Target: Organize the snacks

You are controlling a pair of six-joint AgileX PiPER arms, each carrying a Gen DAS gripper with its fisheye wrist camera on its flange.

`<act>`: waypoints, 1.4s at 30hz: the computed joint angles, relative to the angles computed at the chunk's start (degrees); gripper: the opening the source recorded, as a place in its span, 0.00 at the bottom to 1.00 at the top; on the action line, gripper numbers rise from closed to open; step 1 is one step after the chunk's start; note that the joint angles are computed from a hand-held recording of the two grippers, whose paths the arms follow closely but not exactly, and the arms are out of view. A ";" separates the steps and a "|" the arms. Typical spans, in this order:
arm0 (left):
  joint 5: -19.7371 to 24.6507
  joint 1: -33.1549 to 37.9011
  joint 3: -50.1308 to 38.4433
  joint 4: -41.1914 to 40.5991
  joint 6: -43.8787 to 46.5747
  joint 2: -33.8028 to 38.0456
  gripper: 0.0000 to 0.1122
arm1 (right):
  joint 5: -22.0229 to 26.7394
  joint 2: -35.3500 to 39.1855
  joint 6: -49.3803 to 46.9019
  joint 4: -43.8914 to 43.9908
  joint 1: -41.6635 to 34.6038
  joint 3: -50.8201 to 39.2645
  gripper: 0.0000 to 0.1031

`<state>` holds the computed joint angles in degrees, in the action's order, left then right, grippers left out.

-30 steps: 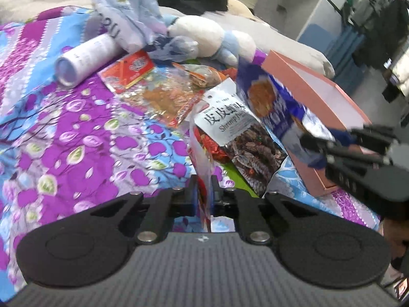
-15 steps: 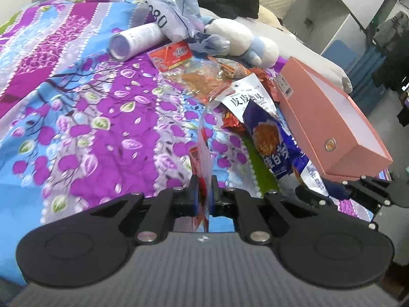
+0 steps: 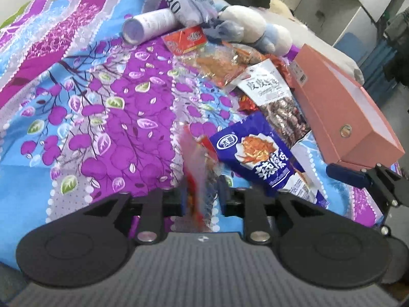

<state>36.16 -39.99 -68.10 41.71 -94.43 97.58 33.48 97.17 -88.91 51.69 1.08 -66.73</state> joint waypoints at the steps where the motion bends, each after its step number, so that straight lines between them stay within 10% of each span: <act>1: 0.09 -0.19 -0.25 0.17 0.19 0.34 0.34 | 0.71 1.31 1.74 -1.05 -0.20 -1.47 0.86; 7: 0.03 -0.36 -0.20 1.31 -0.62 0.81 0.39 | 5.86 9.47 19.71 -10.44 -0.47 -12.28 0.86; 18: -0.18 -0.71 1.35 3.11 -2.40 -0.27 0.39 | 5.70 13.95 19.87 -11.25 0.64 -14.74 0.87; 25: 0.33 -0.12 0.37 1.17 0.32 0.92 0.39 | 7.27 13.28 22.38 -12.79 0.03 -16.09 0.57; 35: 0.98 0.24 -2.79 0.47 3.01 4.45 0.39 | 7.39 10.48 25.54 -14.54 -2.16 -13.92 0.50; 42: 0.78 0.33 -4.20 0.38 2.05 4.10 0.13 | 7.26 8.80 27.59 -14.89 -3.42 -12.74 0.50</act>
<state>36.95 -39.65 -72.31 42.09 -92.37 101.68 40.74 105.98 -61.32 36.80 -2.35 -79.48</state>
